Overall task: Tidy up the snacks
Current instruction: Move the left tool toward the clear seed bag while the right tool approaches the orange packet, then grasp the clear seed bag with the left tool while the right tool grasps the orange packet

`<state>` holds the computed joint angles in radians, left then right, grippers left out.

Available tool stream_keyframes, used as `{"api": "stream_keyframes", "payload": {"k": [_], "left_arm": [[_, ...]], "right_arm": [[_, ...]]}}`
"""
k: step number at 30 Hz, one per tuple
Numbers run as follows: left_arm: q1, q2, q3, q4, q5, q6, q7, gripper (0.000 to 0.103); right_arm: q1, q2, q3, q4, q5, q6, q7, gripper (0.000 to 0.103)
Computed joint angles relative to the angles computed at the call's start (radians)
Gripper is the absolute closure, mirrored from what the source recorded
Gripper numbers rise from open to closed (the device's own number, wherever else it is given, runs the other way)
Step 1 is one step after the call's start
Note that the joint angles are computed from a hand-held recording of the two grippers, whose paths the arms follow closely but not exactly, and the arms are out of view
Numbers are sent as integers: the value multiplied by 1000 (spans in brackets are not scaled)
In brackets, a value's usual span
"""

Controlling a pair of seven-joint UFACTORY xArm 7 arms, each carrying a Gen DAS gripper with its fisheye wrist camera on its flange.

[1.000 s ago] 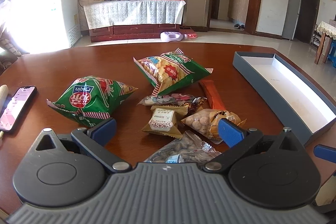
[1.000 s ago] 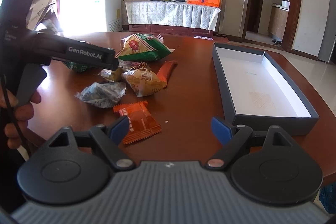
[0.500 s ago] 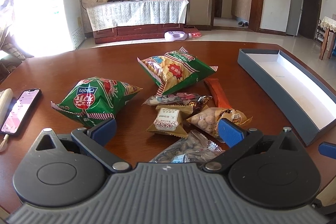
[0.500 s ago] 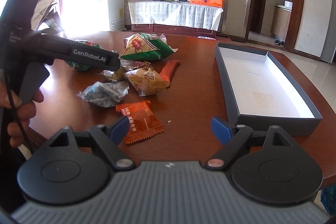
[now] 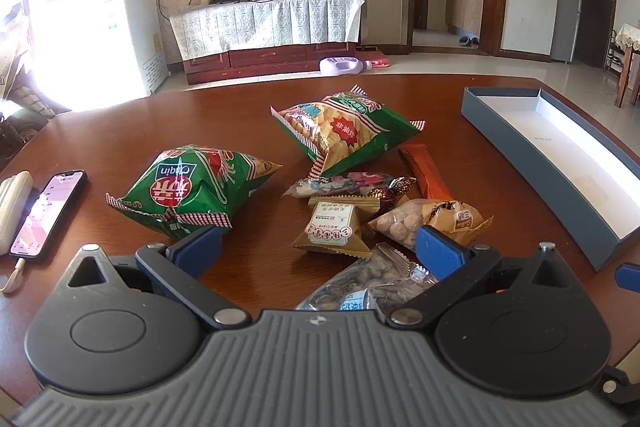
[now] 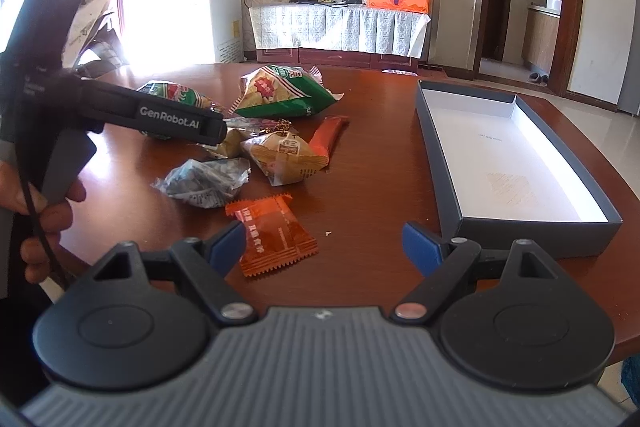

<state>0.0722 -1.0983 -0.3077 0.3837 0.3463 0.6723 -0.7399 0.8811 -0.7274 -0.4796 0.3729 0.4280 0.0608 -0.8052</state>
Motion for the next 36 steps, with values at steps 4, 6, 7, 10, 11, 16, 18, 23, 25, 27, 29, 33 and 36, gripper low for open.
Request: {"api": "stream_keyframes", "payload": {"k": [4,6,7,10,11,16,18,23,25,27,29,33,36], "left_arm": [[-50,-53,54,-38,-4,-33,73,0],[-81,-77,88,-59,-18,-50,132,0],[-102,-87,113,-70,-34,-59,164,0],[-144,-107,165,-93,-87,-73,251,0],[-151,-99,174,-94,-102,-71,276,0],[-145,-35,179,-79,-169,-54,338,0],[-136,-16,177,-76,-185,-60,349,0],[-138,53,180,-64,-212,-66,389,7],[-156,54,209,-71,-236,-81,414,15],[-153,58,213,-77,-247,-96,428,16],[-146,62,211,-78,-255,-101,435,23],[-135,72,203,-74,-261,-104,444,28],[-132,77,196,-75,-260,-113,451,30]], "right_arm": [[16,0,-9,-7,-15,-9,-28,16],[21,3,-15,-3,-24,12,-43,16],[25,3,-18,0,-23,25,-52,16],[32,18,-16,9,-7,42,-75,16],[35,28,-16,16,2,50,-80,16],[65,64,-33,56,71,108,-134,16],[70,80,-24,62,87,100,-171,16],[105,127,-29,101,134,89,-274,17],[117,147,-37,124,153,106,-316,17],[133,171,-52,149,180,120,-356,17],[139,193,-61,172,208,141,-386,25],[133,239,-66,217,256,213,-434,36],[125,255,-61,234,308,251,-474,51]]}}
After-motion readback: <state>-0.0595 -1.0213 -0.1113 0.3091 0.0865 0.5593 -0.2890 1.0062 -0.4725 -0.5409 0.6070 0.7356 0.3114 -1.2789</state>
